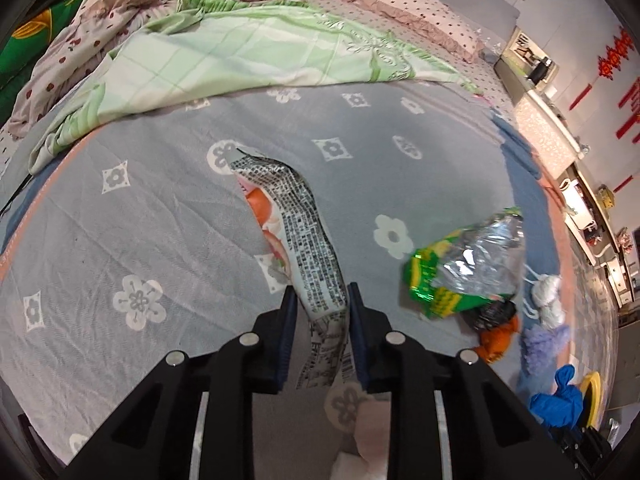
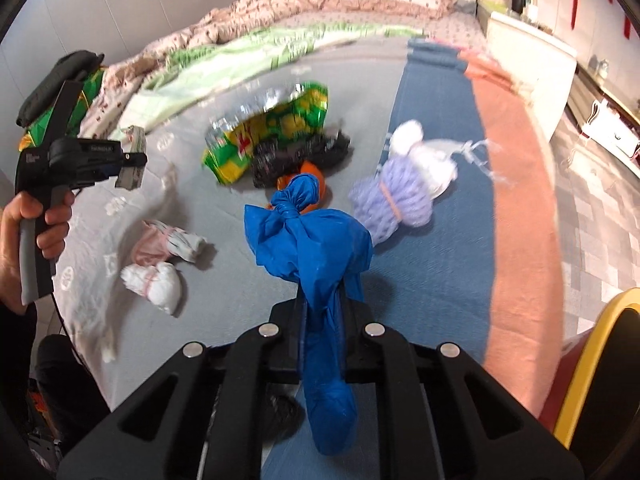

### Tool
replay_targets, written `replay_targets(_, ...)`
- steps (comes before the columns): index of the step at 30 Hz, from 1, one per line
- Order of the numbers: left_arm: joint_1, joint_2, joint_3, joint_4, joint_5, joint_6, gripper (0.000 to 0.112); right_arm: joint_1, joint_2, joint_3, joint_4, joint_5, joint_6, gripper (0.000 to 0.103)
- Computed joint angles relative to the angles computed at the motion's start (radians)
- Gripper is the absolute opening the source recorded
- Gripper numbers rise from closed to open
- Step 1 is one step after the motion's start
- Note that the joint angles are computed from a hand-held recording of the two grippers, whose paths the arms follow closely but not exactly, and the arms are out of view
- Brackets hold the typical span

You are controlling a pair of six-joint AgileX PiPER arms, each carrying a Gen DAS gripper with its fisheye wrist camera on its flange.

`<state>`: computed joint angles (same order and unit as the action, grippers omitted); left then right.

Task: Collect trash
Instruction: 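Carry the wrapper and blue glove over the bin with both tools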

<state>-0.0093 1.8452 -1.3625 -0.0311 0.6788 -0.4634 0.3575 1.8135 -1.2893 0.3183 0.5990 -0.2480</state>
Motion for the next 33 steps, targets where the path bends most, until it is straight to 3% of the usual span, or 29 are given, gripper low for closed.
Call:
replay_targets(8, -0.116, -0.161, 0.037, 0.032, 0.036, -0.036, 0.023, -0.047, -0.192, 0.07, 0.019, 0.029, -0.001, 0.01)
replay_targets(18, -0.36, -0.218, -0.096, 0.094, 0.11, -0.105, 0.023, -0.215, -0.405, 0.069, 0.082, 0.134, -0.058, 0.01)
replay_targets(26, -0.564, -0.129, -0.329, 0.164, 0.192, -0.157, 0.023, -0.451, -0.482, 0.002, 0.189, 0.257, -0.18, 0.01)
replay_targets(33, -0.69, 0.041, -0.63, 0.162, 0.288, -0.14, 0.023, -0.693, -0.493, -0.053, 0.293, 0.364, -0.303, 0.01)
